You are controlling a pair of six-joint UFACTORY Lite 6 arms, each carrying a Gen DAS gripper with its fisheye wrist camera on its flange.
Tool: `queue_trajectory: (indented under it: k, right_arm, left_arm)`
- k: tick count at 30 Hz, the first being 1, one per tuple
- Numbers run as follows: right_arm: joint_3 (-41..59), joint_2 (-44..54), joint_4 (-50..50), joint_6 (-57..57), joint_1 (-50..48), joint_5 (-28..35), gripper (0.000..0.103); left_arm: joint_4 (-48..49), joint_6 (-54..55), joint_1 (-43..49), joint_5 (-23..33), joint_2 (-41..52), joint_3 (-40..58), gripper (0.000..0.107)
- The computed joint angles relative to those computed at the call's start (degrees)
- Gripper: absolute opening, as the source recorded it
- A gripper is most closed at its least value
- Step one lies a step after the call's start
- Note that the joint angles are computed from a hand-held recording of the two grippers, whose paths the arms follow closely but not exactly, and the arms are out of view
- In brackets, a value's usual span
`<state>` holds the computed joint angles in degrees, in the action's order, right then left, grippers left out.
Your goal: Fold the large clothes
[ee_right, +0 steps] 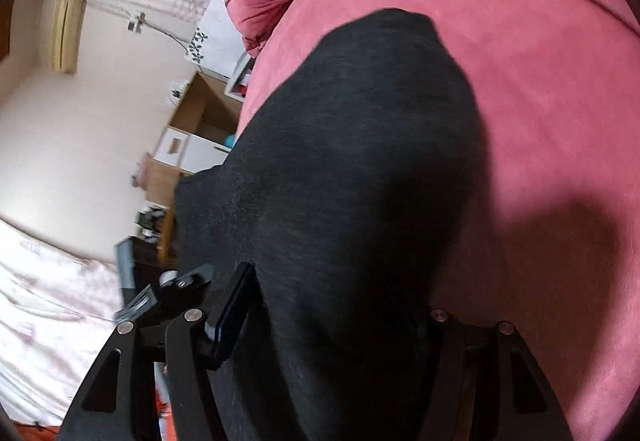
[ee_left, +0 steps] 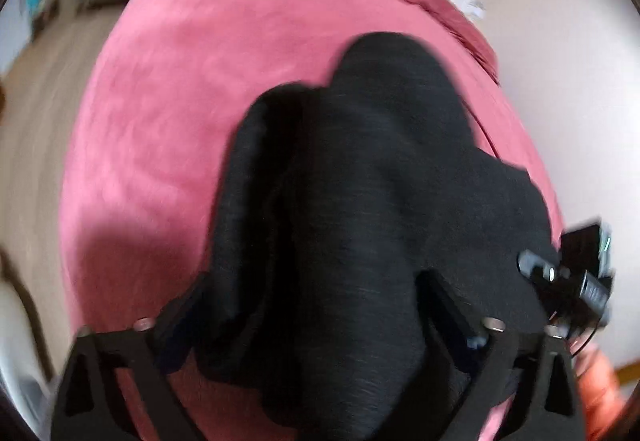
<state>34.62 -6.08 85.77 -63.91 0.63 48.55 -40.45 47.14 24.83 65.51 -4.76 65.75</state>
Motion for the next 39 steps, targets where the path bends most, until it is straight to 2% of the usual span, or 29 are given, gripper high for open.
queue_trajectory:
  k: [1, 2, 3, 5, 8, 10, 12, 16, 22, 25, 31, 33, 34, 36, 37, 39]
  right_arm:
    - [0.0, -1.0, -1.3, 1.2, 0.3, -1.2, 0.052]
    - [0.1, -2.0, -2.3, 2.4, 0.7, -2.1, 0.045]
    - [-0.3, -3.7, -2.4, 2.4, 0.7, -2.1, 0.037]
    - [-0.3, -7.7, -3.9, 3.6, 1.3, -2.5, 0.033]
    - [2.8, -12.1, -9.8, 8.9, 5.1, -5.6, 0.031]
    - [5.9, -14.0, -13.8, 12.0, 7.7, -7.3, 0.031]
    - [9.3, -14.7, -17.0, 14.3, 9.1, -8.2, 0.031]
    - [16.2, -14.6, -19.1, 13.9, 4.9, -4.8, 0.031]
    - [31.5, -3.9, -18.5, 7.8, -6.6, 1.2, 0.030]
    - [37.5, 3.0, -18.9, 6.7, -8.8, 0.8, 0.031]
    - [45.3, 17.6, -18.5, 3.9, -11.2, -2.8, 0.030]
    - [45.9, 21.0, -18.6, 2.9, -11.9, -4.2, 0.031]
    - [46.2, 23.3, -19.4, 3.1, -12.2, -5.5, 0.032]
    - [47.3, 26.9, -19.2, 4.1, -13.4, -5.3, 0.038]
    - [46.7, 28.5, -17.1, 3.2, -14.9, -4.1, 0.041]
    - [44.8, 30.8, -12.1, -0.6, -17.5, -1.9, 0.053]
  left_arm:
    - [0.0, 2.1, -1.1, -1.9, -3.7, -2.0, 0.078]
    - [0.2, 2.7, -1.9, -2.8, -5.6, -2.7, 0.067]
    - [1.7, 2.0, -3.8, -5.0, -8.9, -4.1, 0.063]
    - [2.5, 0.1, -4.8, -5.9, -11.3, -4.7, 0.057]
    - [-0.6, -0.7, -1.9, -2.7, -10.3, -2.6, 0.048]
    - [-3.2, -1.6, 0.0, 0.4, -8.8, -0.3, 0.045]
    - [-4.3, -3.3, -0.9, 0.9, -8.9, 1.6, 0.043]
    - [-7.6, -7.9, -4.6, -0.4, -5.7, 8.6, 0.043]
    - [-3.0, -21.2, -18.5, -7.9, 11.2, 29.9, 0.043]
    - [3.1, -27.6, -24.7, -10.3, 20.1, 40.0, 0.043]
    - [14.3, -38.2, -32.8, -11.0, 39.0, 59.1, 0.042]
    - [16.6, -39.6, -34.1, -15.0, 40.9, 58.6, 0.043]
    - [15.4, -38.4, -34.0, -17.7, 39.3, 55.0, 0.045]
    - [14.0, -36.9, -34.1, -20.2, 37.9, 51.6, 0.059]
    - [15.4, -36.9, -34.7, -21.6, 37.2, 49.9, 0.062]
    - [16.0, -34.5, -35.2, -25.9, 34.1, 43.8, 0.071]
